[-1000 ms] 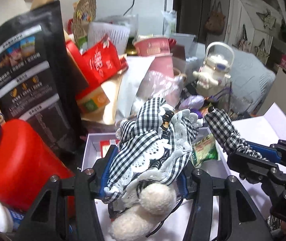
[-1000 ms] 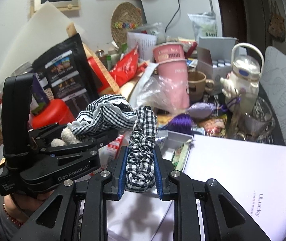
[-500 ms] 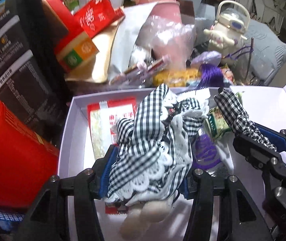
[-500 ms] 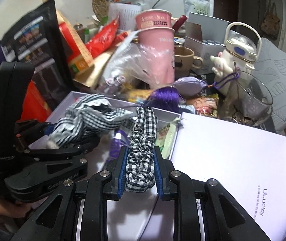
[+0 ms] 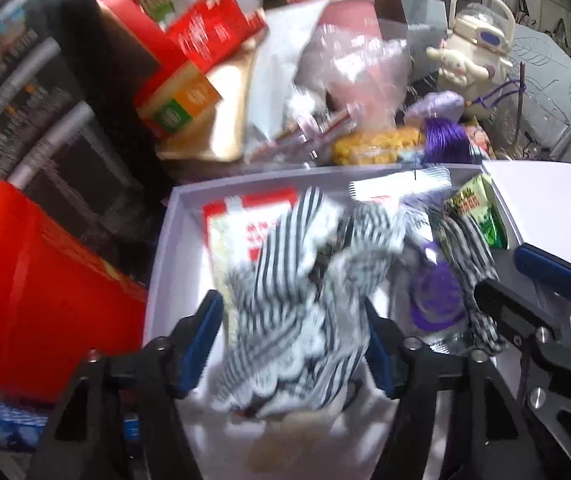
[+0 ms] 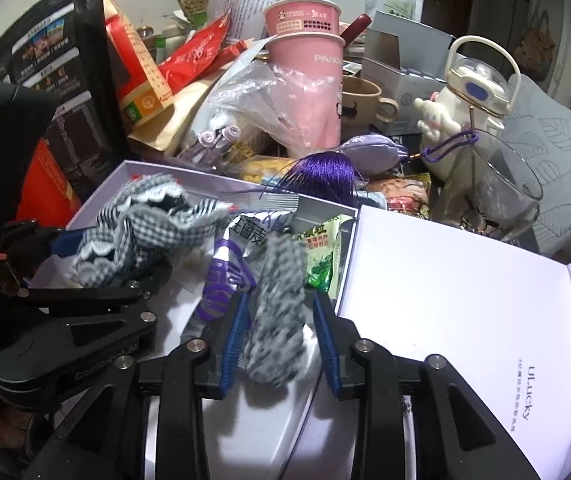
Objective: Organize soft objects
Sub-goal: 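Lower the doll and scrunchie into the box and open both grippers, then withdraw both tools from the box back toward the table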
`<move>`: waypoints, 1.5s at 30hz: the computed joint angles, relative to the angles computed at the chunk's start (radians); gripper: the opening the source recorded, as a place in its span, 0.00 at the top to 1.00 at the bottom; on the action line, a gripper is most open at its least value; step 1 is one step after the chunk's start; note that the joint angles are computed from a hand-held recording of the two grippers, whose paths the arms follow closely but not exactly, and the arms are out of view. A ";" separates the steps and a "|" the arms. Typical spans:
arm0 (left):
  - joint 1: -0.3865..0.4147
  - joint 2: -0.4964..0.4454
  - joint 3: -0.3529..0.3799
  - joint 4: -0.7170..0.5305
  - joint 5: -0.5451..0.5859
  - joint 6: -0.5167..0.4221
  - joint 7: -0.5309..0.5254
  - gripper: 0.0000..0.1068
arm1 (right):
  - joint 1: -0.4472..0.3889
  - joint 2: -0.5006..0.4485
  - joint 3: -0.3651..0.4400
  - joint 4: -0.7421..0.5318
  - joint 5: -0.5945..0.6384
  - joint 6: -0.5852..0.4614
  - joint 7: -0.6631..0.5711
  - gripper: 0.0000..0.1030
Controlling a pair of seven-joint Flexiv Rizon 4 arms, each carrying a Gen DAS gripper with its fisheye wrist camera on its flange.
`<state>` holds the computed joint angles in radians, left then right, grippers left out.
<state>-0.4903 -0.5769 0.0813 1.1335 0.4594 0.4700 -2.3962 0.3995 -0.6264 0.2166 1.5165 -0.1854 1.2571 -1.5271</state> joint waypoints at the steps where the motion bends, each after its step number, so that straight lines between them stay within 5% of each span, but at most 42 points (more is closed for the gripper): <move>1: -0.009 0.004 0.006 -0.002 0.016 -0.002 -0.004 0.35 | 0.000 0.005 0.001 0.005 0.002 0.007 0.000 0.60; 32: -0.152 0.297 -0.095 0.052 0.331 -0.106 -0.187 0.34 | -0.090 0.407 0.083 0.360 0.098 0.273 -0.024 0.57; 35: -0.173 0.332 -0.117 0.067 0.385 -0.135 -0.219 0.23 | -0.118 0.452 0.124 0.396 0.155 0.304 -0.068 0.48; 45: -0.194 0.431 -0.213 0.139 0.490 -0.185 -0.293 0.22 | -0.131 0.604 0.199 0.458 0.489 0.303 -0.354 0.33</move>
<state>-0.6839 -0.1461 -0.1318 1.2727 0.9490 0.2855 -2.6896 0.2689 -0.0224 0.4152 1.9744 0.3039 1.5597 -1.8812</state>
